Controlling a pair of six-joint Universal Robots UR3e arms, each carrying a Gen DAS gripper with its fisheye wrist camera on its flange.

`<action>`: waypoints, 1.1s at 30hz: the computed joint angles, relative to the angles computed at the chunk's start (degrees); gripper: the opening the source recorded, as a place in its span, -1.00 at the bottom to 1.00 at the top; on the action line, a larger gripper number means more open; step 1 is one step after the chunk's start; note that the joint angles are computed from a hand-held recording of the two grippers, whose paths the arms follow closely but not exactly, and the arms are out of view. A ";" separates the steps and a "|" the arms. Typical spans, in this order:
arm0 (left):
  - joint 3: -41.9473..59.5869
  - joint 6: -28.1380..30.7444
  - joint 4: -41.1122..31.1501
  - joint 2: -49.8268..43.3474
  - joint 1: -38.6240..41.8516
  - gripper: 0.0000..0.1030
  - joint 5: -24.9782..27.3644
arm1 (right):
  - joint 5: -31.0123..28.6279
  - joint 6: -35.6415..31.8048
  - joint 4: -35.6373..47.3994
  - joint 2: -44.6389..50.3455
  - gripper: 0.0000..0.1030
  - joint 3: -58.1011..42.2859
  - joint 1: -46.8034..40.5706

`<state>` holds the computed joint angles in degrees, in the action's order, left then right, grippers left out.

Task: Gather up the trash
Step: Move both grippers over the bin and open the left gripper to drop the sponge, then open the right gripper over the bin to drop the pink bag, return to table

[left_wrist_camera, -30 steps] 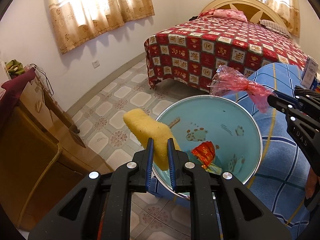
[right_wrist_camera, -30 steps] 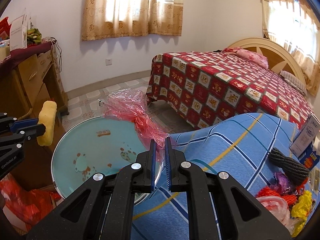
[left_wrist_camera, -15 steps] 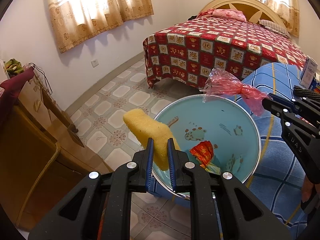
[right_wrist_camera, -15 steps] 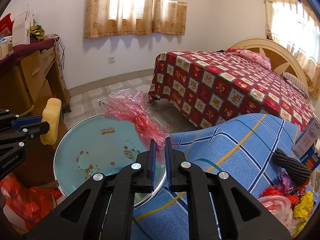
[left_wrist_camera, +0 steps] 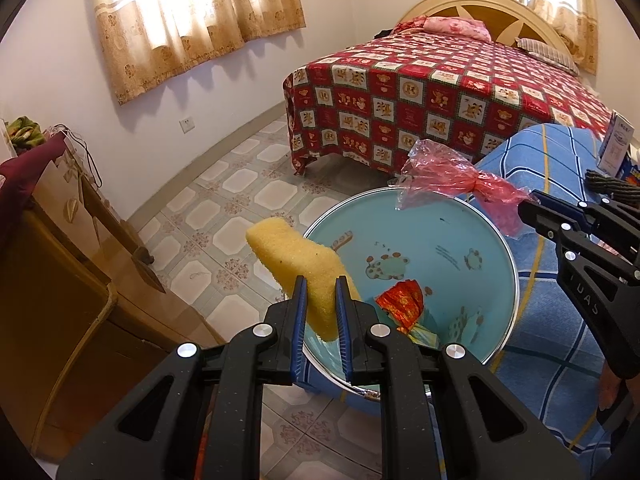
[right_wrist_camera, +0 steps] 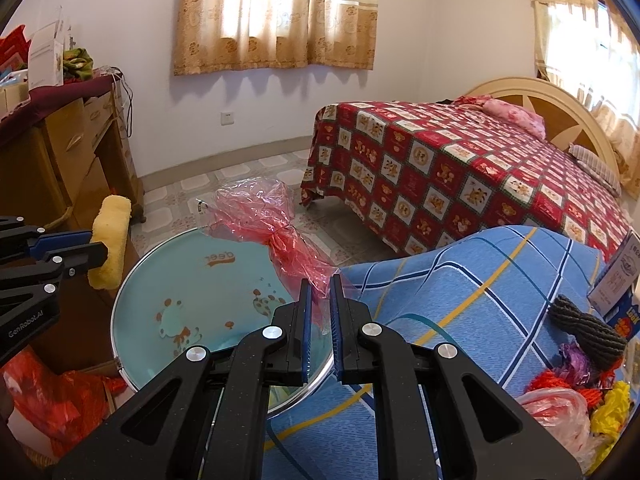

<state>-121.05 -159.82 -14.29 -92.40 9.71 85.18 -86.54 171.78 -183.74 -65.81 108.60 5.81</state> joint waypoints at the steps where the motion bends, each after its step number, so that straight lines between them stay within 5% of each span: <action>1: -0.02 -0.05 -0.02 0.02 -0.02 -0.72 -0.06 | -0.02 -0.07 0.06 -0.06 -0.82 0.04 0.10; 16: -0.85 -0.10 1.00 0.44 -1.04 -0.60 -1.32 | 1.61 -0.26 0.46 -0.19 -0.75 0.33 -0.09; 19: -1.20 0.08 1.18 1.03 -1.43 -0.40 -1.76 | 2.01 0.21 0.07 -0.01 -0.56 0.57 -0.44; 27: -1.69 -0.85 2.47 1.88 -1.61 0.50 -1.62 | 2.52 0.68 -1.97 -1.13 -0.27 3.35 -1.40; 33: -1.90 -1.04 2.03 2.24 -0.92 0.71 -1.93 | 1.13 1.67 -4.43 -6.17 0.07 9.93 -3.38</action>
